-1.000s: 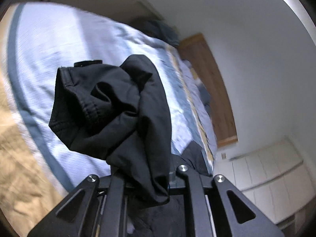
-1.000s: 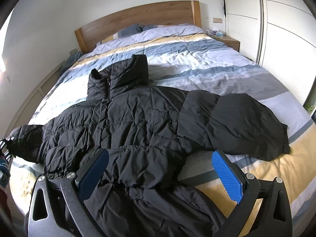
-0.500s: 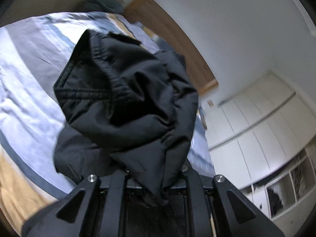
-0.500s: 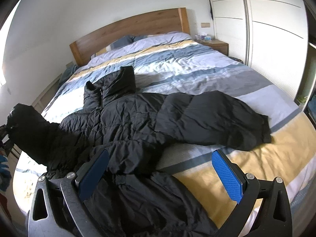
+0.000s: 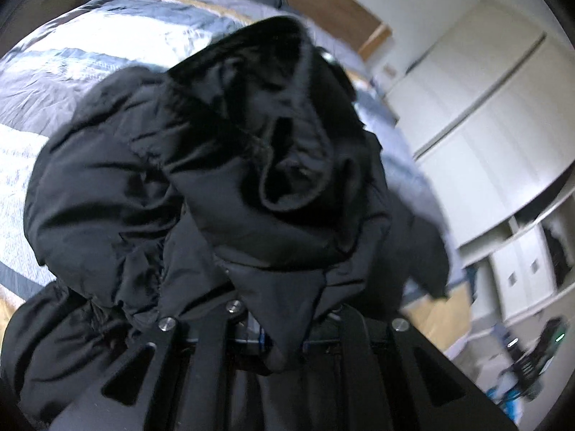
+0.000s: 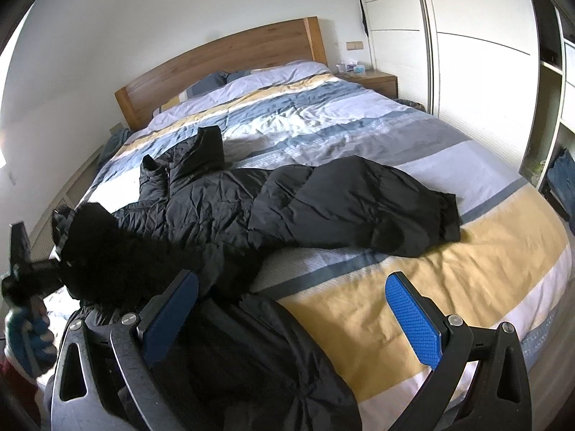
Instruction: Fold large clothes
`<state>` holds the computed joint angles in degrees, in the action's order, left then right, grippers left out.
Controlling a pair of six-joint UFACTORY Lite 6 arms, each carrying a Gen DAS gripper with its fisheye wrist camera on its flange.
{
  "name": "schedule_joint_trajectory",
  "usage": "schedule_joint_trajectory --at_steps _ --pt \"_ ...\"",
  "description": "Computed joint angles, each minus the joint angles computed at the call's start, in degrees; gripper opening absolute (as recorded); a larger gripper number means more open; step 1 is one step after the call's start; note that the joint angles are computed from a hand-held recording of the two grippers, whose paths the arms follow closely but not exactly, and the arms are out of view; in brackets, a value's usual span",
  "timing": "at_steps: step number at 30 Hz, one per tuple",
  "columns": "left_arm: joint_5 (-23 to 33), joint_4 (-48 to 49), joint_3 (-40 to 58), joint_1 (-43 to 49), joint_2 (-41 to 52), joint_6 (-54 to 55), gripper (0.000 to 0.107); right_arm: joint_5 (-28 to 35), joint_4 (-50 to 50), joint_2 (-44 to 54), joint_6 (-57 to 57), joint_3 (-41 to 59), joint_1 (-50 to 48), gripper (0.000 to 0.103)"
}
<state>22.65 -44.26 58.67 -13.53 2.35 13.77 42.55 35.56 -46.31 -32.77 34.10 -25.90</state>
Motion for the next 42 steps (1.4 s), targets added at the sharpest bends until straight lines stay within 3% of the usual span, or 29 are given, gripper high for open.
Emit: schedule_joint_trajectory --at_steps 2,6,10,13,15,20,23,29,39,42 --pt "-0.72 3.59 -0.84 -1.13 1.71 -2.36 0.012 0.84 0.69 -0.36 -1.11 -0.49 -1.03 0.102" --pt "-0.30 0.53 -0.53 0.60 5.16 3.70 0.015 1.58 2.54 -0.10 -3.47 -1.49 -2.53 0.102" --pt "-0.30 -6.84 -6.69 -1.13 -0.80 9.08 0.029 1.44 2.58 -0.05 -2.92 -1.65 -2.06 0.102" --pt "0.19 -3.67 -9.71 -4.01 -5.54 5.00 0.035 1.25 2.60 -0.01 -2.74 -1.71 -1.62 0.102" --pt "-0.09 0.03 -8.95 -6.70 -5.10 1.06 0.035 0.33 0.93 -0.44 -0.30 -1.77 0.58 0.102" --pt "0.25 -0.47 -13.03 -9.22 -8.17 2.94 0.034 -2.13 -2.82 -0.45 4.99 -1.58 5.29 0.102" --pt "-1.20 5.62 -15.49 -10.99 -11.20 -1.85 0.022 -2.92 -4.18 -0.11 6.59 -1.50 6.60 0.102" --pt "-0.30 11.81 -14.82 -15.08 -13.87 -8.19 0.022 -3.64 -5.38 0.46 7.63 -1.50 7.05 0.102" --pt "3.81 11.35 -9.71 -19.25 -16.33 -10.10 0.023 -3.56 1.54 4.14 -2.10 -3.08 -0.68 0.102" --pt "4.18 11.88 -7.25 -19.12 -15.09 -10.87 0.030 -3.45 5.44 5.47 -6.43 -3.41 -3.74 0.102"
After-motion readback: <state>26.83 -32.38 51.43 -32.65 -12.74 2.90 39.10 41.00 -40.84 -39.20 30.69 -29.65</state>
